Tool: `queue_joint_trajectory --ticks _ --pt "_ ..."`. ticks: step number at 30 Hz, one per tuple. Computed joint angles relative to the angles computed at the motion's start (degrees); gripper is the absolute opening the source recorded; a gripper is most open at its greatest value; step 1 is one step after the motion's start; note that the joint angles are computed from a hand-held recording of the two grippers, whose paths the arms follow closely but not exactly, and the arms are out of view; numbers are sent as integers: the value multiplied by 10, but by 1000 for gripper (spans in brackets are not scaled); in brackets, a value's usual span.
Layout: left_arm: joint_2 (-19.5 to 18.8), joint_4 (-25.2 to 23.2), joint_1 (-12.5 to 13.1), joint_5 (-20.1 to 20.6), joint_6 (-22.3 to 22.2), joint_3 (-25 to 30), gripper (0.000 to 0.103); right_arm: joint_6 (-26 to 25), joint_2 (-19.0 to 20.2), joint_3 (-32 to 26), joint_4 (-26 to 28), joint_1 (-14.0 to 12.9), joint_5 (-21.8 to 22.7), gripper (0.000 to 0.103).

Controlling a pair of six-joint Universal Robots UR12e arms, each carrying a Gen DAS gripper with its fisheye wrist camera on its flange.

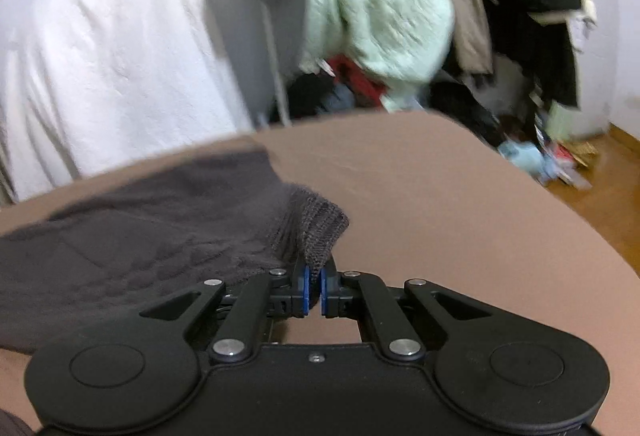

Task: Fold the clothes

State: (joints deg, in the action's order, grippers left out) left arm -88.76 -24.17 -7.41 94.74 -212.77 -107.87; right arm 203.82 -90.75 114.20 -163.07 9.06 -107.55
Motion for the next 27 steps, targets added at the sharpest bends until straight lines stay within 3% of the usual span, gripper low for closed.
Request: queue_joint_trajectory --ticks 2,4,6,9,11,12,13,14,15,17,18,19,20,21,23,27 --pt "8 5 -6 7 9 -9 14 22 -8 18 40 -5 22 4" --pt "6 -1 2 -32 3 -12 14 -2 -2 38 24 -8 36 7" --pt "2 -10 11 -76 -12 -13 14 -8 5 39 11 -1 19 11" --pt "1 -8 18 -96 -16 -12 16 -1 5 16 27 21 -34 43" --pt "3 -5 22 -97 -21 -13 22 13 5 -2 40 41 -88 46" --pt "3 -4 24 -98 -33 -15 37 17 -2 -6 43 47 -82 48" --pt "3 -3 27 -99 -46 -17 56 15 -11 -6 38 46 -51 54" --pt "3 -3 29 -101 -63 -21 62 2 -20 1 22 38 3 57" --pt "2 -9 32 -107 -77 -22 64 -12 -26 6 12 30 63 63" --pt "0 -13 40 -128 -93 -25 62 -29 -31 10 25 18 183 63" --pt "0 -11 44 -141 -96 -28 55 -38 -31 10 38 9 243 63" --pt "-1 0 46 -149 -98 -31 28 -40 -27 11 44 7 285 63" --pt "-2 5 45 -150 -94 -32 15 -41 -22 10 53 6 326 63" --pt "-2 -2 44 -146 -82 -29 15 -40 -17 9 61 5 358 63" --pt "-3 -9 38 -129 -69 -24 15 -44 -3 2 77 11 399 63" --pt "-3 -6 33 -125 -54 -20 15 -108 23 -16 83 42 381 63"
